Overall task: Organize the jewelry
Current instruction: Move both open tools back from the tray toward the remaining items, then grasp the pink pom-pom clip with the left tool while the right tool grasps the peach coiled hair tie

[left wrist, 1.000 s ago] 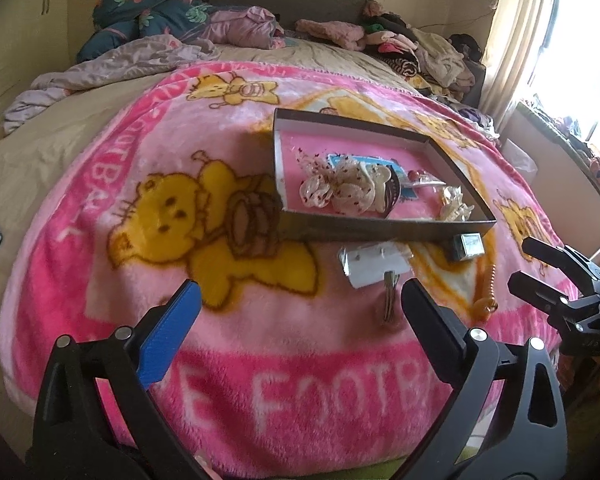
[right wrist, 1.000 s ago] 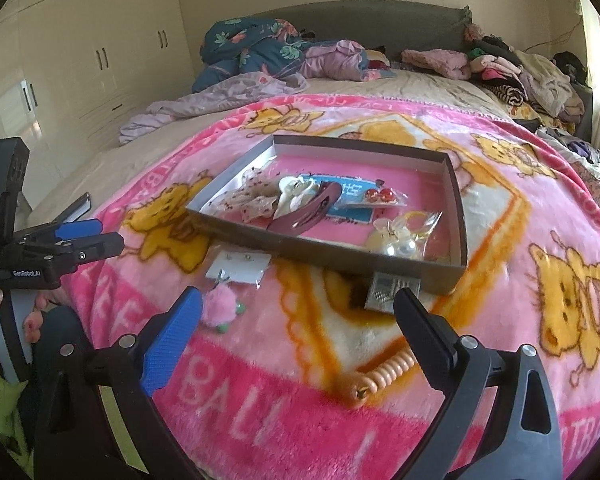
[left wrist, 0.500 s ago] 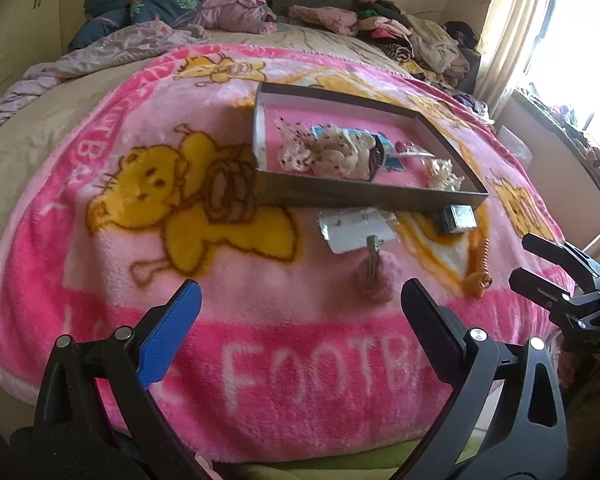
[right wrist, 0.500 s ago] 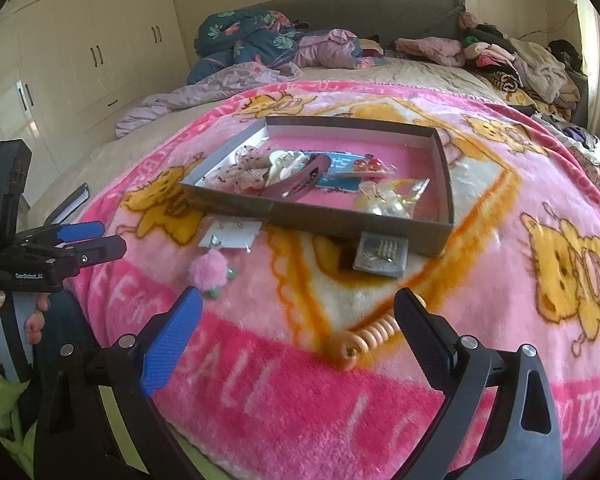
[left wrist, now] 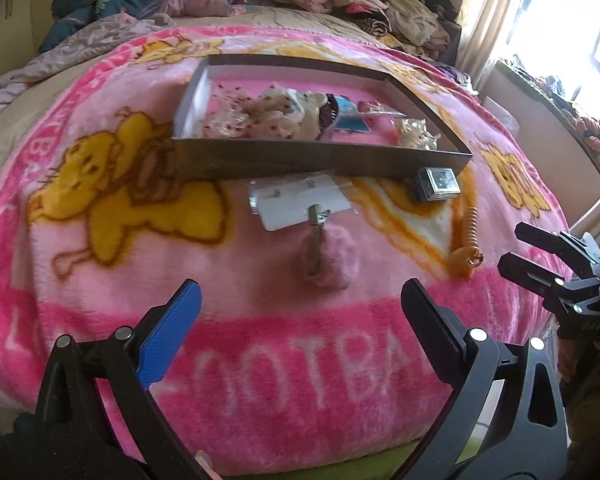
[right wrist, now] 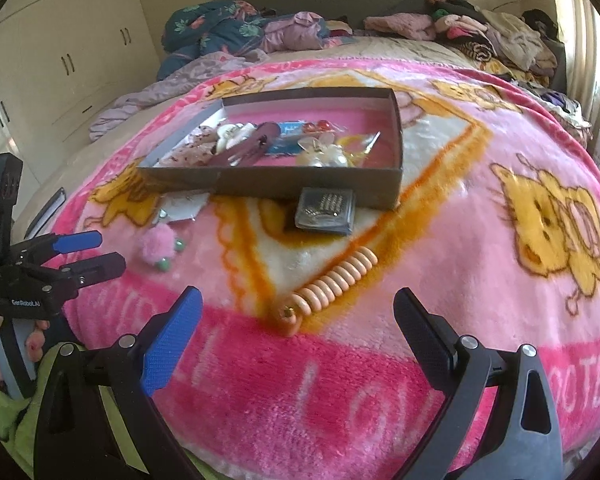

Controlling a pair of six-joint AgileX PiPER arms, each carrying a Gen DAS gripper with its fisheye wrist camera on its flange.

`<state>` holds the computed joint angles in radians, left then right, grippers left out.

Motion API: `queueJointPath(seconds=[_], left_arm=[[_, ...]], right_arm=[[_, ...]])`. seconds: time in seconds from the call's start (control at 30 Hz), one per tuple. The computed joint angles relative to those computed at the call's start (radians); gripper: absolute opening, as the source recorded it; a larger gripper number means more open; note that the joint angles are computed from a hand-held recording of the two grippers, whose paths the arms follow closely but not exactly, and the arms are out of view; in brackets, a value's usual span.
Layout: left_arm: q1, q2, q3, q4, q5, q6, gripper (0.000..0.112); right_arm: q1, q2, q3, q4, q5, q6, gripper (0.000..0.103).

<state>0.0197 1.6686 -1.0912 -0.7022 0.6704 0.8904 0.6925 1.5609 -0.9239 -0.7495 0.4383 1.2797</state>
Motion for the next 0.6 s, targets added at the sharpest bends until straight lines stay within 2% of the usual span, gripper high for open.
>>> queueJointPath(seconds=[0.17,0.33,0.5,0.53,0.6], left_arm=[[-0.032,0.028,-0.004,0.009,-0.026,-0.014,0.091],[-0.049,0.052,-0.013,0.004,-0.031,-0.024,0.087],[-0.07,0.083,-0.043,0.014,-0.035,-0.057,0.078],[-0.074,0.089,-0.049,0.02,-0.037,-0.067,0.075],[-0.083,0.102,-0.062,0.027,-0.037,-0.085,0.072]], right_arm=[[-0.022,0.018,0.011,0.03,-0.038,-0.022,0.094],[-0.058,0.058,-0.002,0.109,-0.078,-0.091,0.092],[-0.096,0.116,-0.042,0.213,-0.086,-0.177,0.084],[-0.097,0.129,-0.052,0.204,-0.081,-0.172,0.083],[-0.096,0.147,-0.062,0.174,-0.08,-0.149,0.075]])
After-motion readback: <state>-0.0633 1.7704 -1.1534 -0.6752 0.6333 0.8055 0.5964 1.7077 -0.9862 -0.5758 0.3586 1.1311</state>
